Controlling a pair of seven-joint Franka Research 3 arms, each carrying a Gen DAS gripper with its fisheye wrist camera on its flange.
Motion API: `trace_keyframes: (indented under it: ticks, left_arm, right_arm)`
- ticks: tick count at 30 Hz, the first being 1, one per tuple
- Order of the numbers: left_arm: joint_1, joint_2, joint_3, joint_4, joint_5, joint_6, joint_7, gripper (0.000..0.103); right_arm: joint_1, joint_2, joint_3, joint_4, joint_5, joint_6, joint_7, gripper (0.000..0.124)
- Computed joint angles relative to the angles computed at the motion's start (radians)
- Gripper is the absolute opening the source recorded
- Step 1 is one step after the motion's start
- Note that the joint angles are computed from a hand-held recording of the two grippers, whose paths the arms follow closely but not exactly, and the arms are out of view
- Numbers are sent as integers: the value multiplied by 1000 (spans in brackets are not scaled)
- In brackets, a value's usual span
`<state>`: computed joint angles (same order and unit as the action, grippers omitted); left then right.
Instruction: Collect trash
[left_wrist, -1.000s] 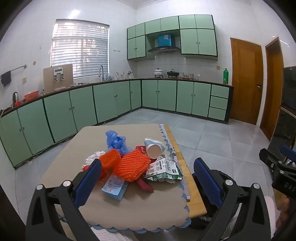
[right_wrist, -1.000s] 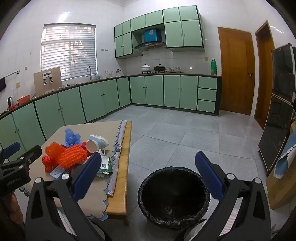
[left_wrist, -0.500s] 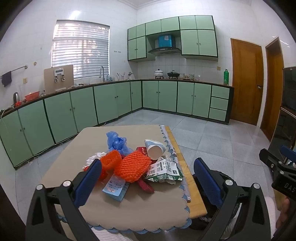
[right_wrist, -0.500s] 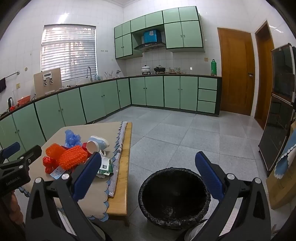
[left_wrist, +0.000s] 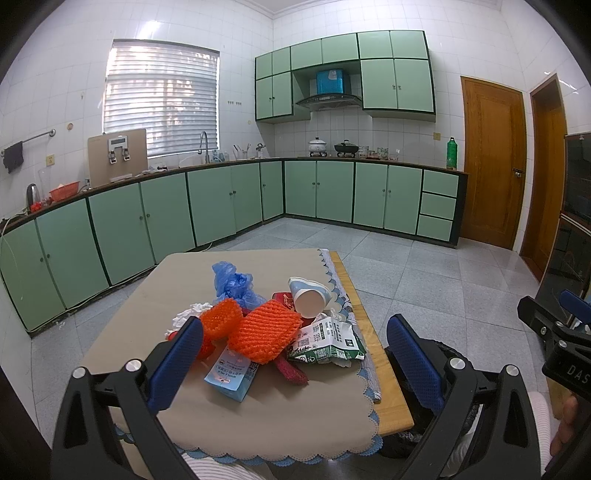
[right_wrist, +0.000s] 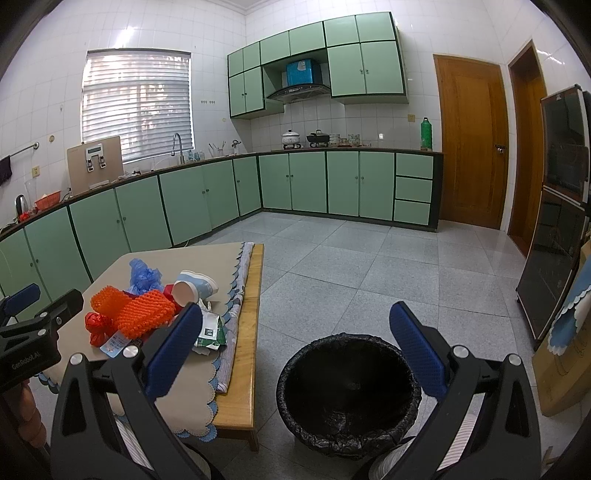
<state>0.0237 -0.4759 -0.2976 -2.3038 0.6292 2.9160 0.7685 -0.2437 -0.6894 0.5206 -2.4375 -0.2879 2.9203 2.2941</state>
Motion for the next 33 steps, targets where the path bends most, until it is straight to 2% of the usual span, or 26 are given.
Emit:
trace_keyframes:
  ticks: [3,5,23,24,33]
  left_arm:
    - [-7,-1,10,2,-6,-1,12,97]
    - [16,1,-21,-1,13,2,-24,97]
    - [-6,4,3,4,12,-6,-10,97]
    - [11,2,-16,-2,25,3,-33,97]
    - [-3,-5,-6,5,19,-15,-27,97]
  right_arm:
    - [-1,0,1,-1,-1,1,1,98]
    - [-1,0,1,-1,-2,2,2,98]
    - [6,-3,-7,-1,0,-3,-2,98]
    - [4,-2,-5,-2,-1,-1,-1,98]
    - [4,-2,-5,-2,0,-1,-2,98]
